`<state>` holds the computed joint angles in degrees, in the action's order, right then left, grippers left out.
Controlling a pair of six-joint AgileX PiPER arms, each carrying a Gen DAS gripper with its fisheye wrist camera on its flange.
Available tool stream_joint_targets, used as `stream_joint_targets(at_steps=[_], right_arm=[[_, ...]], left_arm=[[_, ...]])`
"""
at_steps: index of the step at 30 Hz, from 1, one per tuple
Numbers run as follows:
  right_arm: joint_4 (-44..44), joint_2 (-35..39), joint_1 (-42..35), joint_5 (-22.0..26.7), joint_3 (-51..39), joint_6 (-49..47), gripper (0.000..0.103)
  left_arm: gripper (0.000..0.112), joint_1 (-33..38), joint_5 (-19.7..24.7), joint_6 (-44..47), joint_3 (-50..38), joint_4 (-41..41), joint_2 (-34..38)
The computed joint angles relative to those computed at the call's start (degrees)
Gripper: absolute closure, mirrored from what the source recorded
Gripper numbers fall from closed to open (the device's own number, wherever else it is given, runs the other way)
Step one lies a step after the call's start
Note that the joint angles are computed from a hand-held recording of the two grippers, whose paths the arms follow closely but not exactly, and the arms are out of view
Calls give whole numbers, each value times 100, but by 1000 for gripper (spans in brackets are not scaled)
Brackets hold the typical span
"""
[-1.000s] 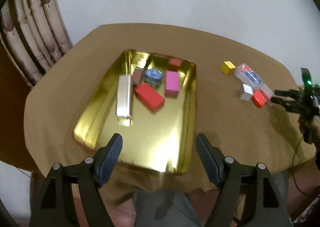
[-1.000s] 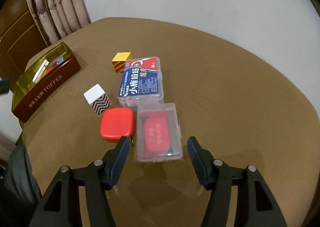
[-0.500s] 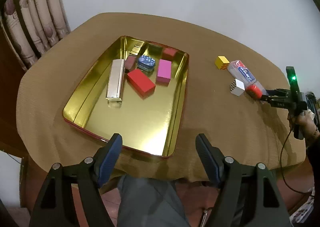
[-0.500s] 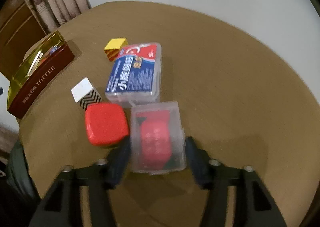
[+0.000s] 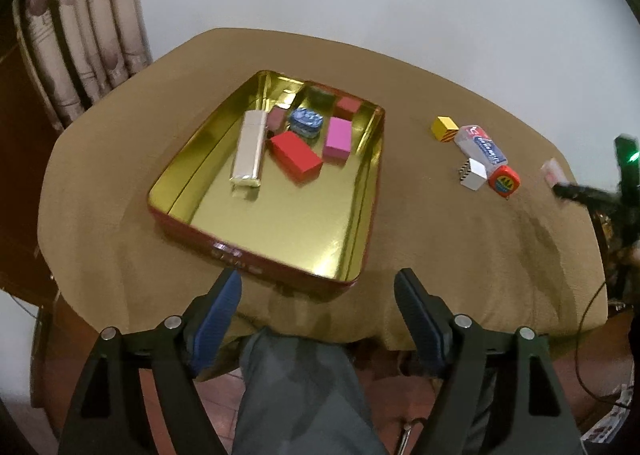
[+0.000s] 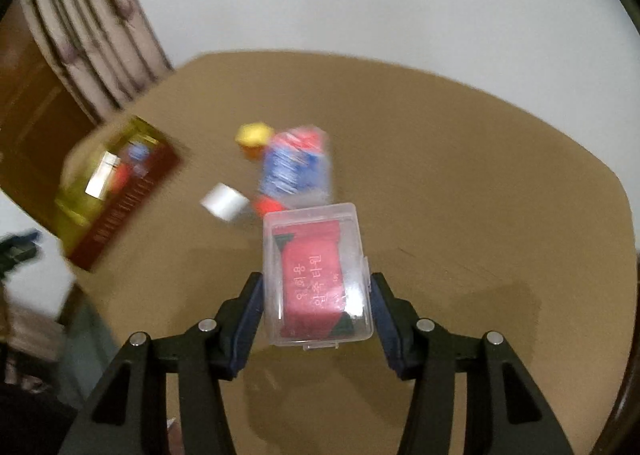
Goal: Organize rigid objects
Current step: 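Grasp the clear plastic box with red contents using the right gripper and lift, then carry the clear box over the tin and open the right gripper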
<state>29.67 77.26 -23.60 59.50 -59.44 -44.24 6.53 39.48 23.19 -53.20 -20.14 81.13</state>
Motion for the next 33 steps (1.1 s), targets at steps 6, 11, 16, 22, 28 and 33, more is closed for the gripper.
stream_joint_targets(at_steps=[6, 11, 16, 22, 28, 33], right_arm=[[280, 168, 2526, -112, -632, 1264, 50], [-15, 1409, 4393, -643, -1564, 2096, 50], [-399, 2864, 5258, -467, -2872, 2564, 50], [-968, 3792, 5645, -41, -3761, 3118, 50], [-1112, 4227, 5757, -26, -4018, 3545, 50], [-1067, 4435, 5791, -169, -4061, 3839, 50]], left_arm=[[37, 477, 32, 430, 278, -238, -103], [37, 918, 68, 913, 386, -509, -176], [37, 1190, -29, 1337, 486, -758, -144], [37, 1201, -149, 1498, 538, -822, -20], [37, 1256, -152, 1707, 604, -956, 18], [37, 1304, -147, 1799, 626, -1003, 118]])
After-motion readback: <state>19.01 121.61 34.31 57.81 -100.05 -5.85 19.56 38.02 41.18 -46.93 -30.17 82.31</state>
